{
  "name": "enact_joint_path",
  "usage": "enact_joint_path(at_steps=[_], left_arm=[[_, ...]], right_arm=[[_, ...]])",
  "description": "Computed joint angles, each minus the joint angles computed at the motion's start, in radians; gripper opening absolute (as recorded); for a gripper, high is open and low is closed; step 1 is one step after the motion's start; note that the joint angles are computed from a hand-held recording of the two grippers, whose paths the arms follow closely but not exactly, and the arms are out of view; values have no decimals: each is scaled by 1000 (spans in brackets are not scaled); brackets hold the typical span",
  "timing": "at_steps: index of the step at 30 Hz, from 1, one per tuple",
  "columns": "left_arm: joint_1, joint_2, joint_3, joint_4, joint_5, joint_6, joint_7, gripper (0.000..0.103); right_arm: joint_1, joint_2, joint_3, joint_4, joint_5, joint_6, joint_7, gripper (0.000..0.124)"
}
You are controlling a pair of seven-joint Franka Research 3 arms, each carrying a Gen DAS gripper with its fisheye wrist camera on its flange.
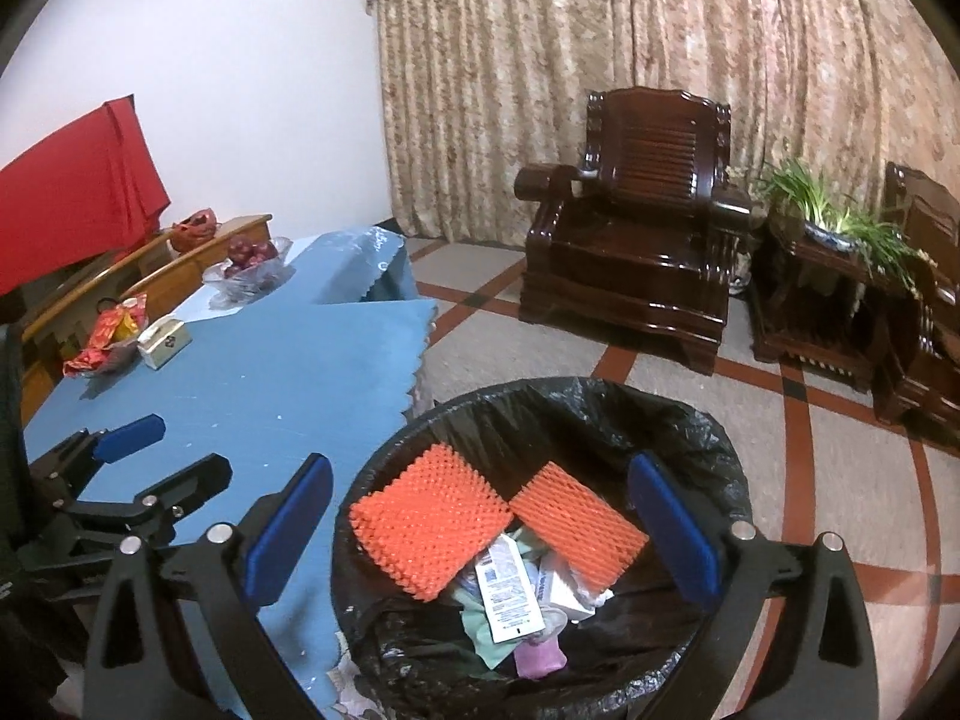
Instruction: Collect trash
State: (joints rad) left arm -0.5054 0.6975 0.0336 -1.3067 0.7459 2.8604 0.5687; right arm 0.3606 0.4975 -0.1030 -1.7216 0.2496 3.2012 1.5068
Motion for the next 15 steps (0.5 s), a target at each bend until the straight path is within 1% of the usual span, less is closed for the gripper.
enact_joint_path(at_steps=[3, 6, 10, 13, 15], left_arm=[[-21, -36, 30, -39, 34, 5, -48, 96], [-34, -69, 50, -75, 80, 13, -103, 96], [-35, -103, 50, -109, 137, 11, -154, 96], [-28, -118, 40, -120, 170, 10, -181, 96], [-26, -125, 37, -126, 192, 9, -200, 96]], right_arm=[[-6, -12, 16, -12, -1, 8, -11, 97], [3, -20, 13, -21, 0, 13, -17, 97], [8, -30, 17, -36, 4, 24, -26, 97], [14, -38, 13, -45, 8, 29, -31, 97], [27, -41, 1, -48, 9, 33, -33, 97]])
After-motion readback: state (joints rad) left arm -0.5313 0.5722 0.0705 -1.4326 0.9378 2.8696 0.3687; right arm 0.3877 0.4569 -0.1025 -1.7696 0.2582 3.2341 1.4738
